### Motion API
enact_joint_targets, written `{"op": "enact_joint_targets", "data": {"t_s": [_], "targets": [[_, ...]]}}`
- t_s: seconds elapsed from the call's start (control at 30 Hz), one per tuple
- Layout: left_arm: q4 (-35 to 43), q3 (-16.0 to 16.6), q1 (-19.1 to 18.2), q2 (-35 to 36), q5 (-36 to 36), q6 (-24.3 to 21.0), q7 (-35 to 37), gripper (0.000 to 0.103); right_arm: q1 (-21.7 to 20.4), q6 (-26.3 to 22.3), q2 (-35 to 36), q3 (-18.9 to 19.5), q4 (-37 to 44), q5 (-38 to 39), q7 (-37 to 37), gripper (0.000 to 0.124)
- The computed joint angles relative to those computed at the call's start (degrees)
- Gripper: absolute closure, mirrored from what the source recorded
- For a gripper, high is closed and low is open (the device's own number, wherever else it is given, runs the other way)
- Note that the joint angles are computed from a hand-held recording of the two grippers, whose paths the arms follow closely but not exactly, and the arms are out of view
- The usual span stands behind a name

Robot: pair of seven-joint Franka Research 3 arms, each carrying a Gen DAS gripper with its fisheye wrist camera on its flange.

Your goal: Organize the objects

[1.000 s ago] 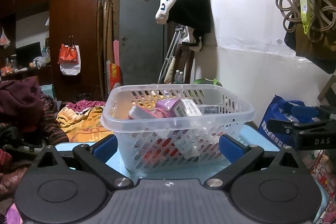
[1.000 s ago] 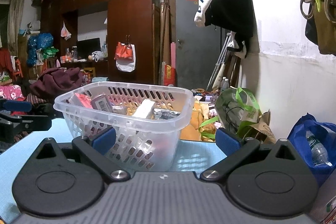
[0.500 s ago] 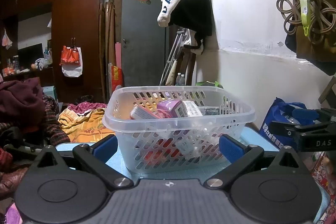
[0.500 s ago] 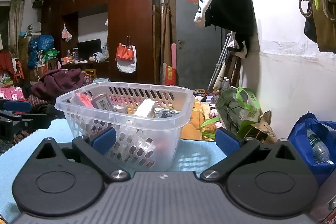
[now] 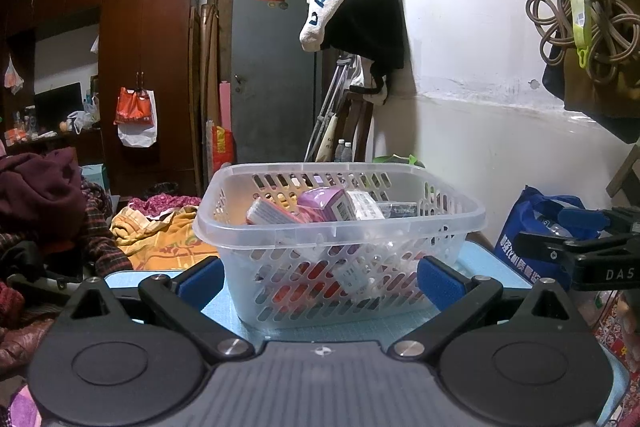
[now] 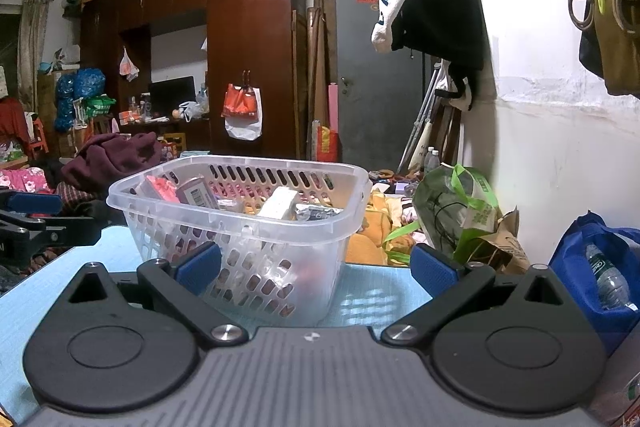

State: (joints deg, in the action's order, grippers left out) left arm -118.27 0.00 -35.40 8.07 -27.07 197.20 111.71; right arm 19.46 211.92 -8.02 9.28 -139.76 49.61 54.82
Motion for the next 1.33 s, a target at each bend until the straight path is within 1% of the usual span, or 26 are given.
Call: {"op": "enact_joint_targets", "data": {"t_s": [0.4, 0.57, 0.7, 0.77, 1.23, 1.33], "targets": [[0.3, 0.7, -0.9, 0.3, -0.9, 0.0, 0.6, 0.000, 0.0, 0.0, 0.0, -0.1, 0.0, 0.0, 0.0, 0.021], [0.1, -0.1, -0.1, 0.5, 0.4, 0.2, -0.4, 0.000, 0.0, -0.1, -0.1, -0.2, -0.3, -0.5, 0.3, 0.021], [0.2, 0.7, -1.1, 0.8, -0.2, 0.2, 0.1, 0.000, -0.1, -0.1, -0.3, -0.1, -0.6, -0.8, 0.4, 0.021], [0.6, 1.8, -2.3, 1.0, -1.5, 0.2, 1.1, 0.000, -0.2, -0.2, -0.3, -0.1, -0.5, -0.8, 0.5, 0.021], [0.4, -0.3, -0.1, 1.3, 2.5, 0.7, -2.4, 0.000, -0.3, -0.1, -0.3, -0.1, -0.7, -1.1, 0.7, 0.021], [0.6, 0.3, -1.4, 1.7, 0.9, 2.1, -1.1, 0.000, -0.2, -0.1, -0.5, -0.3, -1.1, -1.9, 1.5, 0.021]]}}
